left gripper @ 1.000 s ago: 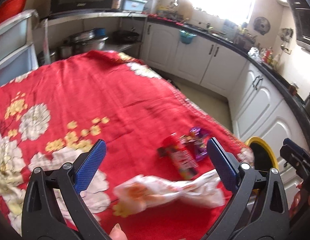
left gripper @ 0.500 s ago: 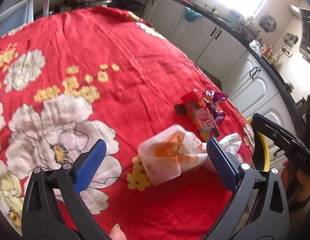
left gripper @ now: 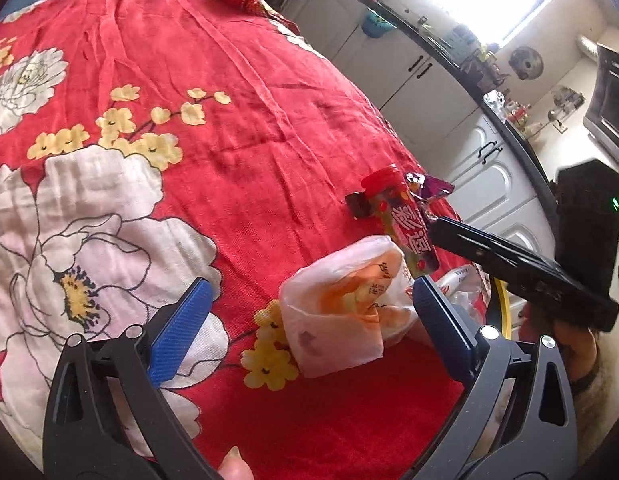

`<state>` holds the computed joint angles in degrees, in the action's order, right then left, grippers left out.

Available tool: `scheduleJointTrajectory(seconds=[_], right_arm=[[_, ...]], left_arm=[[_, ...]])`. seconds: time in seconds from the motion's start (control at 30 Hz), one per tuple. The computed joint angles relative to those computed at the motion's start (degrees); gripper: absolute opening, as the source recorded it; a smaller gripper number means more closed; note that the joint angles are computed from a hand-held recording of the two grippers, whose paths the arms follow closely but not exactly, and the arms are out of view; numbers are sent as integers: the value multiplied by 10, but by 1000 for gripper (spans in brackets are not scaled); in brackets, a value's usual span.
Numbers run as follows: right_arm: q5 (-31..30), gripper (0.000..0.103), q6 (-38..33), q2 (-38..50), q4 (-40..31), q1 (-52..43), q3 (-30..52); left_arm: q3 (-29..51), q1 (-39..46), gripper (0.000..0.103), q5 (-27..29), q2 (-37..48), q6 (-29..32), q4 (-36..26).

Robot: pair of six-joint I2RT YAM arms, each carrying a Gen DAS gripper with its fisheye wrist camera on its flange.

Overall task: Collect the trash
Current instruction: 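Grasp the white plastic bag with the left tool while the right tool grasps the red tube can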

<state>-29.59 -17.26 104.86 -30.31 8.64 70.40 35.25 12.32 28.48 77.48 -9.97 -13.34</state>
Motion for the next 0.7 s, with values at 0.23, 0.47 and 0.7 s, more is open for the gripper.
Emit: scheduleJointTrajectory(seconds=[0.23, 0.47, 0.7], right_arm=[[10, 35, 3, 46, -16, 18, 30], [13, 29, 20, 60, -2, 25, 26], [-3, 28, 31, 31, 14, 17, 0]], left_arm=[[3, -9, 67, 9, 5, 3, 0], [0, -23, 50, 11, 6, 5, 5], [-4, -36, 38, 1, -14, 21, -5]])
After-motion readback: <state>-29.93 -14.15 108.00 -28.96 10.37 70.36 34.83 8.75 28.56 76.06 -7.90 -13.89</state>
